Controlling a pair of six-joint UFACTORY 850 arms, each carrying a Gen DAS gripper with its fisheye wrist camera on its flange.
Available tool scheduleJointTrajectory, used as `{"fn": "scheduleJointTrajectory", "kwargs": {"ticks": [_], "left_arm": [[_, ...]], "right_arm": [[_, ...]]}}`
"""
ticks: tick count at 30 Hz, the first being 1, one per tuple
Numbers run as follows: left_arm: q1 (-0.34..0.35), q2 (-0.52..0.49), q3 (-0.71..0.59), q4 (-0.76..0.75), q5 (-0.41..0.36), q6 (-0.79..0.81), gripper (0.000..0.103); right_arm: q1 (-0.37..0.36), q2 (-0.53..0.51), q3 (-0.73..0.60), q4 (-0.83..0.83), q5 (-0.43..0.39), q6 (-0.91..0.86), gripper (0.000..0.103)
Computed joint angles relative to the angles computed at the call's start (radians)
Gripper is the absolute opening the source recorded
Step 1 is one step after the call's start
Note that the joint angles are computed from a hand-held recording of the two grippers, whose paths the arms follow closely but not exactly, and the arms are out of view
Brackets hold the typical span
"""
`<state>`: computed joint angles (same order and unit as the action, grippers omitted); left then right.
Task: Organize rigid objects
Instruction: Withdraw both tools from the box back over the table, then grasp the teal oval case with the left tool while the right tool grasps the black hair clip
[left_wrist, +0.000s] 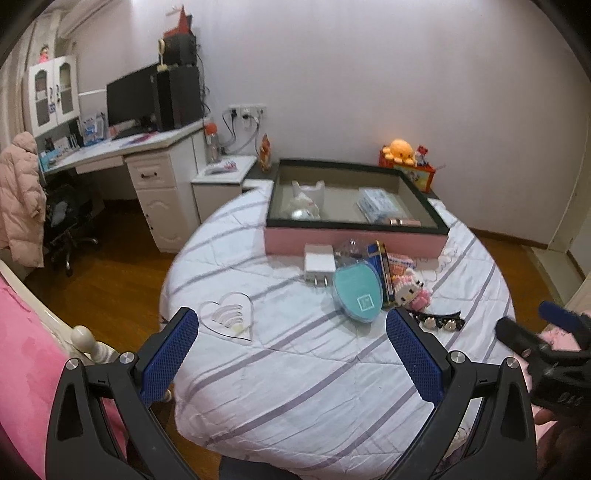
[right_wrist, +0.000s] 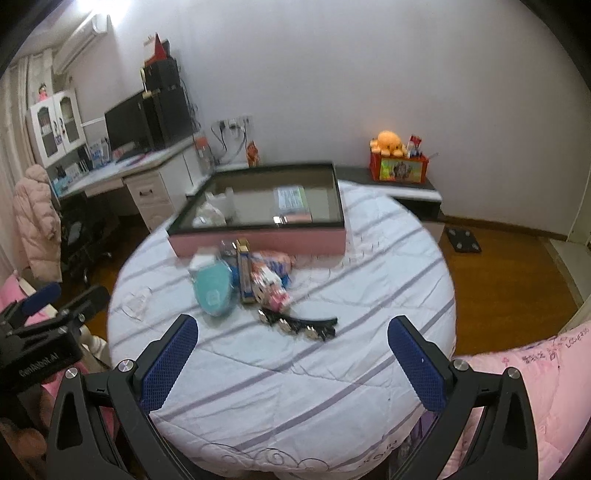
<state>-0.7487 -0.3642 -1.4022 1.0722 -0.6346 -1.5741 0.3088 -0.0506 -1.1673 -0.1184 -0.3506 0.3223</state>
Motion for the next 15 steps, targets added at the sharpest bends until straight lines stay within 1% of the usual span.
{"fn": "scheduleJointTrajectory", "kwargs": {"ticks": [5, 8, 12, 15], "left_arm": [[0.02, -0.082, -0.071, -0.085, 0.044, 0.1, 0.103], [0.032, -0.139, -0.129, -0.138, 0.066, 0.158, 0.103], [0.049, -0.235, -0.236, -0.244, 0.065, 0.28, 0.103], [0.058, -0.29, -0.295, -0.297, 0.06, 0.334, 0.103]], "right_arm": [[-0.032, -0.087, -0.018, 0.095, -0.038, -0.097, 0.103], [-0.038, -0.136, -0.039, 0.104, -0.051, -0.12, 0.103], [-0.043, -0.203, -0.084, 0.142, -0.058, -0.189, 0.103], [-0.042, -0.245, -0.117, 0.145, -0.062, -0.217, 0.103]]}}
